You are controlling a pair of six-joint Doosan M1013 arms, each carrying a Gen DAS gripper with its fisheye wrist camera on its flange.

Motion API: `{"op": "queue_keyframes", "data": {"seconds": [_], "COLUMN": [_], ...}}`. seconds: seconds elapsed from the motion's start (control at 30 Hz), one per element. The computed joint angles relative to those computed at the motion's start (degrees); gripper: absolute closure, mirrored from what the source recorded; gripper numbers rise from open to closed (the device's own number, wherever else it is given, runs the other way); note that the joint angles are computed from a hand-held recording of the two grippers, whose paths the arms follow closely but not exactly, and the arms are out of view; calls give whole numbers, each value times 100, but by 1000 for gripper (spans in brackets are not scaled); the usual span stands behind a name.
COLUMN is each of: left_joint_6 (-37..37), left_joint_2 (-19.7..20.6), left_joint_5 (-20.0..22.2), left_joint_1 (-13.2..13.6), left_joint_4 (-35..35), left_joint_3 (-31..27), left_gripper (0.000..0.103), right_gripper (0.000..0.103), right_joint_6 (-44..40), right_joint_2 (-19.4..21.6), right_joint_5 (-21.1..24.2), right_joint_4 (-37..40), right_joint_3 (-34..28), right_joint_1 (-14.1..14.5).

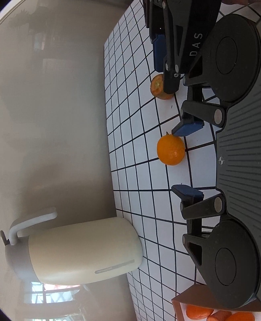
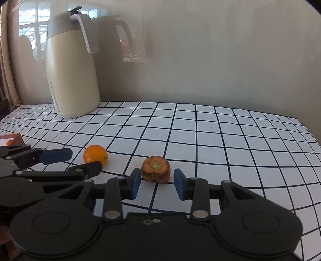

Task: Organize fruits
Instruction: 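Grasp the orange with the left tool while the right tool grasps the reddish-brown piece, then carry the orange and reddish-brown piece in both tools over the tray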

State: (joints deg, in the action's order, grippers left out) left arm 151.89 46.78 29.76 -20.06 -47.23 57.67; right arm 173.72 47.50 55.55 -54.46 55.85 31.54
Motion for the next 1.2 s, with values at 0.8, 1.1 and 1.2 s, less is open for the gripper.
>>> {"op": "queue_keyframes", "data": {"seconds": [0.8, 1.1, 1.2], "left_joint_6": [-73, 999, 1462], "left_joint_2": [204, -261, -464], "left_joint_5": [561, 416, 440], "left_joint_1": [-20, 117, 199], "left_joint_4": [-186, -1313, -1758], "left_joint_3": [-372, 454, 789], "left_gripper": [66, 66, 66], "right_gripper": [78, 78, 78], "right_joint_6": [340, 410, 558], "right_joint_2": [-120, -265, -361], "right_joint_5": [-85, 256, 336], "right_joint_4": [-175, -449, -555], "right_joint_3": [280, 388, 516], "right_joint_1": [-38, 131, 225]}}
